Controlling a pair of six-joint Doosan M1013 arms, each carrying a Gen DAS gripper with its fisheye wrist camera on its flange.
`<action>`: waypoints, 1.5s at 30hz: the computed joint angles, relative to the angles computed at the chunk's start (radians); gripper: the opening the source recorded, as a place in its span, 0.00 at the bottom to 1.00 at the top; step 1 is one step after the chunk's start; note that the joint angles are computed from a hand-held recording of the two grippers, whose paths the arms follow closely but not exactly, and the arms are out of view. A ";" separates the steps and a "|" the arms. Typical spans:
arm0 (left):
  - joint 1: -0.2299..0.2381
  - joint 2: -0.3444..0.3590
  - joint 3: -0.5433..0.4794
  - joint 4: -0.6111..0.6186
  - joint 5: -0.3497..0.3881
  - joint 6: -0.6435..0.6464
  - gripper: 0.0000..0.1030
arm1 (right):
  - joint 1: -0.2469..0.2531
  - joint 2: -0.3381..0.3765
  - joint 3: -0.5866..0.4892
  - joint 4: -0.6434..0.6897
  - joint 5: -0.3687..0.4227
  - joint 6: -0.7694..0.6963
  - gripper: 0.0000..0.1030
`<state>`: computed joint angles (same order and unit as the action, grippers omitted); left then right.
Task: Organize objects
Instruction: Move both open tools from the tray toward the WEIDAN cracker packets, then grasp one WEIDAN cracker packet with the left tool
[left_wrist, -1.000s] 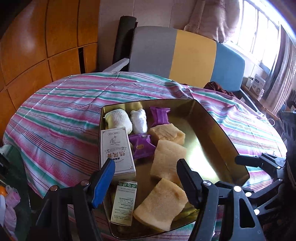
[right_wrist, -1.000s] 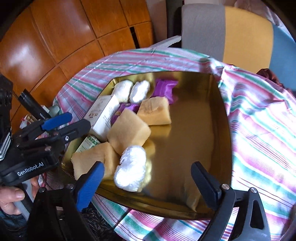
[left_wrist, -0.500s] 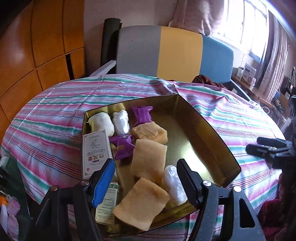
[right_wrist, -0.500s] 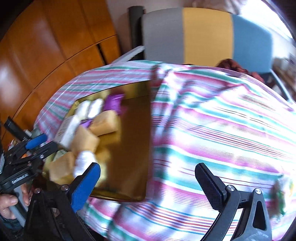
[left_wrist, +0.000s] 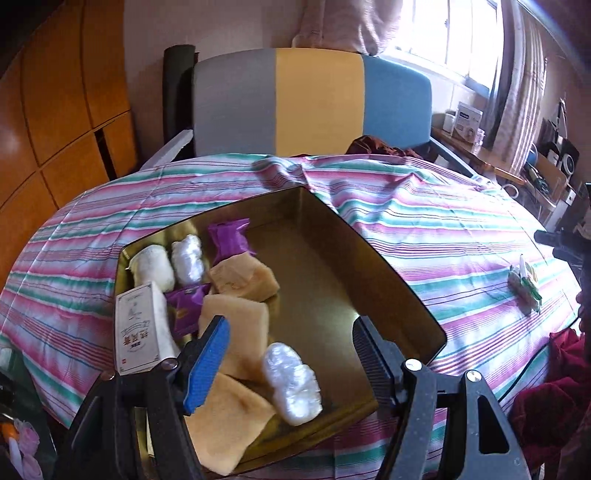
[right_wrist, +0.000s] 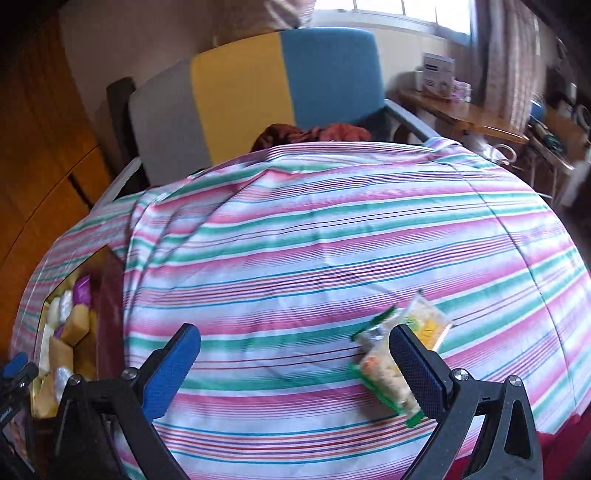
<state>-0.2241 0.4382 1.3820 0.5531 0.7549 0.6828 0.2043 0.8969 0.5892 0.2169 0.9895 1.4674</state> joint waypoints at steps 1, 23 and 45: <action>-0.003 0.005 -0.008 -0.003 0.002 0.013 0.68 | -0.010 -0.001 0.004 -0.018 -0.020 0.037 1.00; -0.052 0.138 -0.213 -0.145 0.056 0.311 0.68 | -0.108 0.011 0.049 0.138 -0.092 0.414 1.00; -0.095 0.408 -0.676 -0.582 0.180 0.874 0.62 | -0.139 -0.052 0.188 0.264 -0.256 0.459 1.00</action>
